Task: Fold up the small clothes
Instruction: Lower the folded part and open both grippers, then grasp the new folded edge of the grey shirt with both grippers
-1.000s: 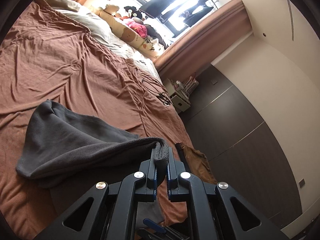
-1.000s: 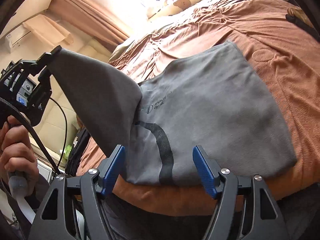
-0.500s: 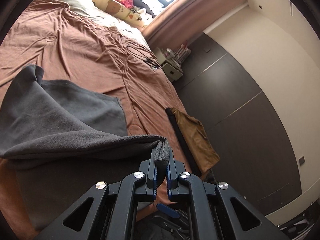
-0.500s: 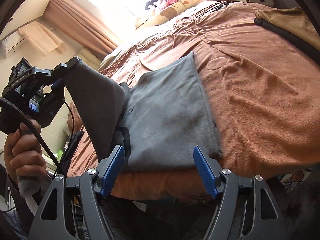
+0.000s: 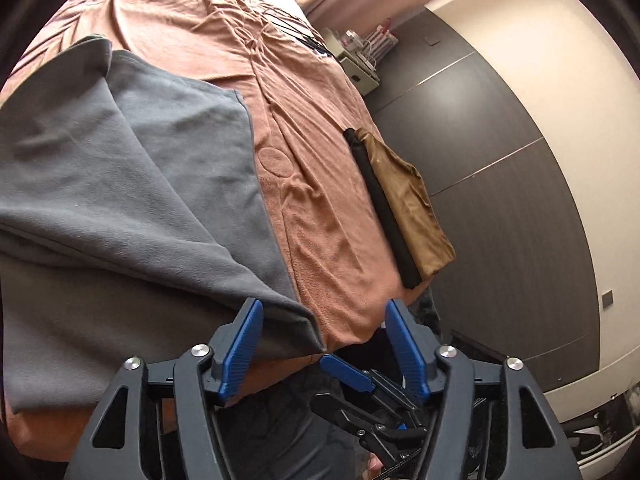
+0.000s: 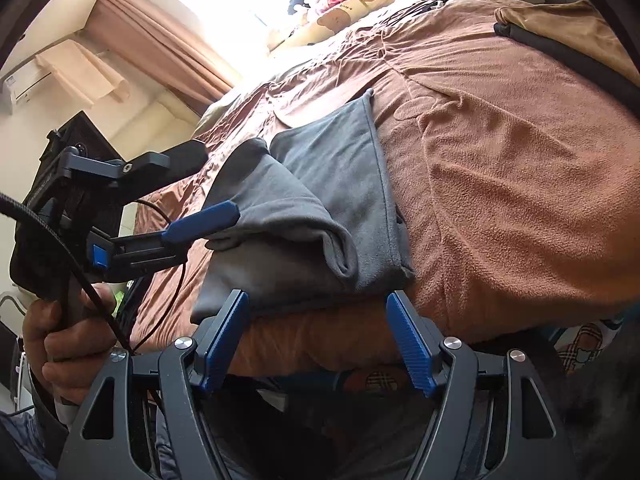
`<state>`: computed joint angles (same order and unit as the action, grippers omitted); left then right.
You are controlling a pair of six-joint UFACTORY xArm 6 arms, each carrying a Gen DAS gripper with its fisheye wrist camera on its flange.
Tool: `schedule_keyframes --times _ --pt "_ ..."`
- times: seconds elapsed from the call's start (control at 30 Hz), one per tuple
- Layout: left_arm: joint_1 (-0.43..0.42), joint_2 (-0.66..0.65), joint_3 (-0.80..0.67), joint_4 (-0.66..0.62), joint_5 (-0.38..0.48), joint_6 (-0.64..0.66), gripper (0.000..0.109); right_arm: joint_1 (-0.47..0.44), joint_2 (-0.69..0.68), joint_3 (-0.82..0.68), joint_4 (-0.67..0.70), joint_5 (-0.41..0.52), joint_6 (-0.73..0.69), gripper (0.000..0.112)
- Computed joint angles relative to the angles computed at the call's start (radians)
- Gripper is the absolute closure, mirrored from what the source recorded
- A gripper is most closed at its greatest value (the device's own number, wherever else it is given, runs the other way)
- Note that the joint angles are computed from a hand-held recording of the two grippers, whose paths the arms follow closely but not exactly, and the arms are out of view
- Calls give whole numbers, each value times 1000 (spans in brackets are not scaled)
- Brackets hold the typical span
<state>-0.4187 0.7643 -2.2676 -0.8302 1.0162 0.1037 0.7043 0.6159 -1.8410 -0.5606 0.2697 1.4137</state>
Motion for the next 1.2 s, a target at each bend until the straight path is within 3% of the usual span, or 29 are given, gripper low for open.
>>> schedule_keyframes --times 0.13,0.27,0.57,0.63,0.7,0.8,1.03,1.2 --pt "23 -84 134 25 -55 15 39 3 33 -47 41 40 -44 42" --pt "51 -162 257 80 -104 16 39 12 42 -86 -27 103 -11 43" --pt "125 -235 416 154 -200 -42 39 20 130 -267 7 283 -105 85" --pt "143 -217 401 158 -197 -62 39 21 149 -306 13 336 -101 99" --pt "161 -177 351 167 -175 -103 32 20 152 -310 21 350 -89 102" --pt "178 -129 300 148 -175 -131 23 20 178 -354 39 369 -97 102" --pt "192 4 118 86 -129 -175 23 16 174 -343 52 358 -97 103" --pt "191 65 31 108 -107 -239 23 8 173 -333 82 343 -114 102"
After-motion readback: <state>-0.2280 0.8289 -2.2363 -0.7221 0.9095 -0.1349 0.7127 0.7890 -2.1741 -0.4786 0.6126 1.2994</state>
